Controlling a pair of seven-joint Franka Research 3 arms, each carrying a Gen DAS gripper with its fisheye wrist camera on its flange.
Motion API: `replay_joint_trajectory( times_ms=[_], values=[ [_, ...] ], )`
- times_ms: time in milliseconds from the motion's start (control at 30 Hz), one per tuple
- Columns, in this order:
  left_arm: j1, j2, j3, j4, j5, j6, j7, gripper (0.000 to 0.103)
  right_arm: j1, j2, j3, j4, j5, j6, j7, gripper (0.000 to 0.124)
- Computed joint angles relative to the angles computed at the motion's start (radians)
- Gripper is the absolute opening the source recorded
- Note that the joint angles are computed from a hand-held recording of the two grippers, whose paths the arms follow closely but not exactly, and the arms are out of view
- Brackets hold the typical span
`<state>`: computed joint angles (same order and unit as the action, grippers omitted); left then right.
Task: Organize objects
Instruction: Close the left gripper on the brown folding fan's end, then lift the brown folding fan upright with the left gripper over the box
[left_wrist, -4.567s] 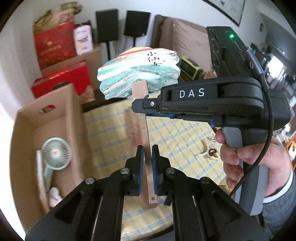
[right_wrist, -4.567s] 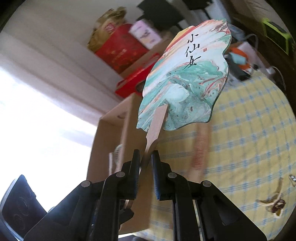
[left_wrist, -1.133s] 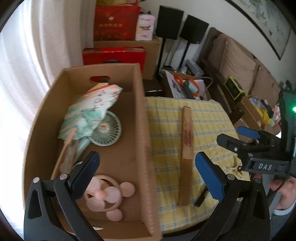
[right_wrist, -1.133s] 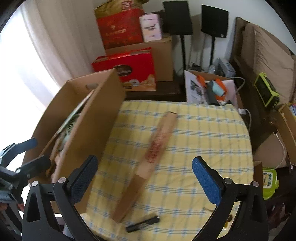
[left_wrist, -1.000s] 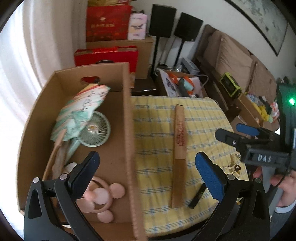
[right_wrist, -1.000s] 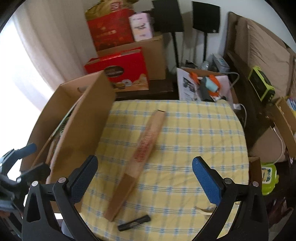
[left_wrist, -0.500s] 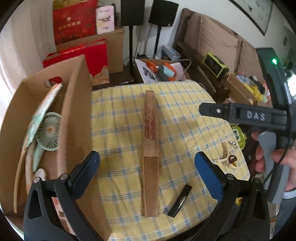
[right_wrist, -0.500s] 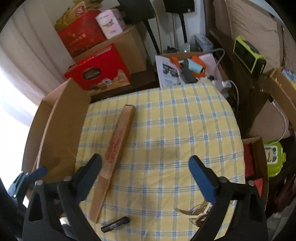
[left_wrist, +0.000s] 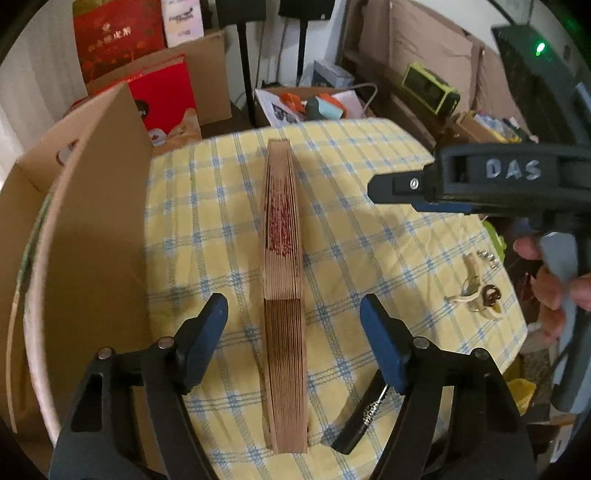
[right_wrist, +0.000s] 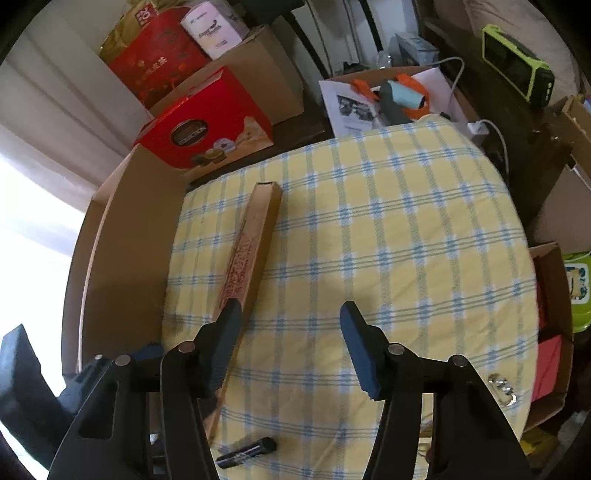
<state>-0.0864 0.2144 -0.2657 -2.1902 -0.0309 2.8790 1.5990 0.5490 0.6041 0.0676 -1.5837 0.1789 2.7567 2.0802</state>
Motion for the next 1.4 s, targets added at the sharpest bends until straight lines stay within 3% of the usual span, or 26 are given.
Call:
replay_joint_trajectory(
  times_ms=[267,433,500,567,700,767,867,1067,1100,1400],
  values=[
    [-0.014,0.072,0.028,0.036,0.081,-0.013,-0.082,0.063,-0.009,0.044,0.033,0.040,0.034,-0.002,-0.042,0.055],
    [0.014,0.093,0.004,0.027,0.072,0.016,-0.061,0.047,-0.022,0.071,0.055,0.060,0.078,0.008,-0.067,0.055],
    [0.018,0.092,0.000,0.022,0.072,0.027,-0.066,0.035,-0.016,0.080,0.052,0.071,0.082,0.008,-0.071,0.054],
    [0.067,0.094,-0.053,0.023,0.014,0.021,-0.011,0.031,-0.015,0.091,0.055,0.084,0.088,0.011,-0.078,0.048],
    [0.112,0.100,-0.104,0.036,-0.076,0.001,0.068,0.031,-0.013,0.112,0.068,0.105,0.107,0.026,-0.096,0.042],
    [0.189,0.106,-0.183,0.050,-0.218,-0.031,0.171,0.031,-0.014,0.128,0.074,0.125,0.113,0.017,-0.107,0.042],
    [0.210,0.107,-0.206,0.068,-0.335,-0.057,0.254,0.031,-0.026,0.150,0.093,0.145,0.144,0.016,-0.117,0.042],
    [0.189,0.104,-0.184,0.099,-0.471,-0.110,0.353,0.031,-0.076,0.184,0.164,0.158,0.247,0.038,-0.170,0.040],
    [0.178,0.101,-0.175,0.099,-0.482,-0.109,0.363,0.031,-0.076,0.186,0.166,0.159,0.258,0.040,-0.172,0.032],
    [0.115,0.025,-0.121,0.066,-0.573,-0.093,0.432,0.031,-0.083,0.128,0.183,0.106,0.326,0.107,-0.209,0.027]
  ],
)
